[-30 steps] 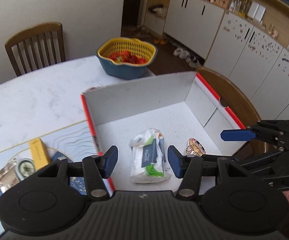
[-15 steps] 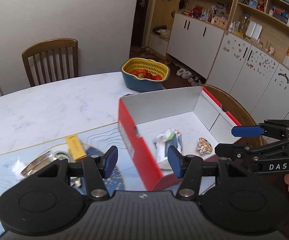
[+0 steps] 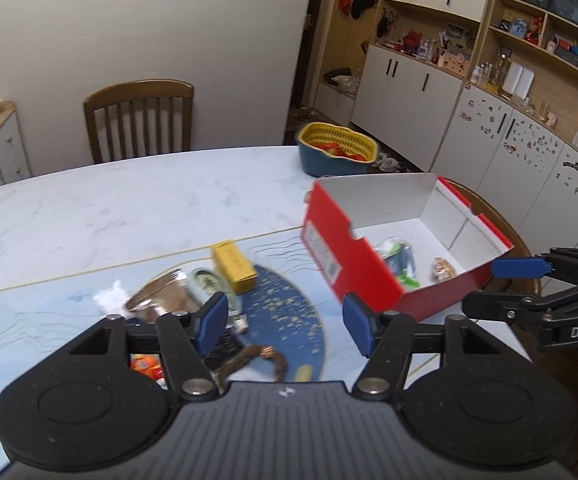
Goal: Organize objects
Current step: 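Withdraw both open tools from the box back over the table items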
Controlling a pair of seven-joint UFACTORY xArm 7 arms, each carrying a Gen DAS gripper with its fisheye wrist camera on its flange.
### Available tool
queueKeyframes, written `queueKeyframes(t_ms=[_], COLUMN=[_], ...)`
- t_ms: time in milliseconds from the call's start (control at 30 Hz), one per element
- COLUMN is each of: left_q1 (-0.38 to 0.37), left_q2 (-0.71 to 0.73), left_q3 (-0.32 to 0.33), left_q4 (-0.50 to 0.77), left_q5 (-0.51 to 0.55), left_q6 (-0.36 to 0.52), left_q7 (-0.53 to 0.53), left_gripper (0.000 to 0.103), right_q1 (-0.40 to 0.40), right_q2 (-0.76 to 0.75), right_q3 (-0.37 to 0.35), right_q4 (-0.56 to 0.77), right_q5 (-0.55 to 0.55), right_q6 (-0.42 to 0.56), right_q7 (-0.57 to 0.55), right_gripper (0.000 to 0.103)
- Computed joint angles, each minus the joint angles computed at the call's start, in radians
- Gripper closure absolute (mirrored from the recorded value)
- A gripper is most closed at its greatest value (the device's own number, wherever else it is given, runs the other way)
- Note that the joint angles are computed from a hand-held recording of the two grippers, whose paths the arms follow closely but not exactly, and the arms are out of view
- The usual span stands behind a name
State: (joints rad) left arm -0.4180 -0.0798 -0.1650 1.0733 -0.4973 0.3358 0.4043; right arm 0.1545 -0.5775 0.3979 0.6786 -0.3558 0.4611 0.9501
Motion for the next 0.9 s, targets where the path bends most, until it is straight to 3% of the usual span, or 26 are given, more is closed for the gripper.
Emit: queueKeyframes(t_ms=[67, 167, 467, 567, 900], left_q1=[0.003, -0.005, -0.015, -0.008, 0.006], left_q2=[-0.023, -0.055, -0.108, -0.113, -0.075], left_q3=[0.013, 0.044, 0.119, 0.131, 0.142], left_q4=[-0.032, -0.073, -0.142, -0.157, -0.199], left_q5=[-0.021, -0.087, -0.232, -0.261, -0.437], left_q6=[-0.017, -0.032, -0.044, -0.047, -0.056], left_q7=[0.042, 0.127, 0.311, 0.351, 0.568], left_gripper=[0.036, 0.023, 0.018, 0.0, 0.0], right_q1=[-0.009, -0.021, -0.031, -0.025, 0.044], right_q2=[0.015, 0.04, 0.127, 0.162, 0.304], right_q3=[0.03, 0.068, 0.149, 0.159, 0.133], right_q4=[0.014, 0.037, 0.112, 0.139, 0.207], right_q5=[-0.008, -0.034, -0.164, -0.211, -0.378], right_q6=[-0.002, -0.007, -0.019, -0.012, 0.037], right_q7=[0.032, 0.083, 0.217, 0.267, 0.37], right_gripper=[0.021, 0.017, 0.007, 0.006, 0.006])
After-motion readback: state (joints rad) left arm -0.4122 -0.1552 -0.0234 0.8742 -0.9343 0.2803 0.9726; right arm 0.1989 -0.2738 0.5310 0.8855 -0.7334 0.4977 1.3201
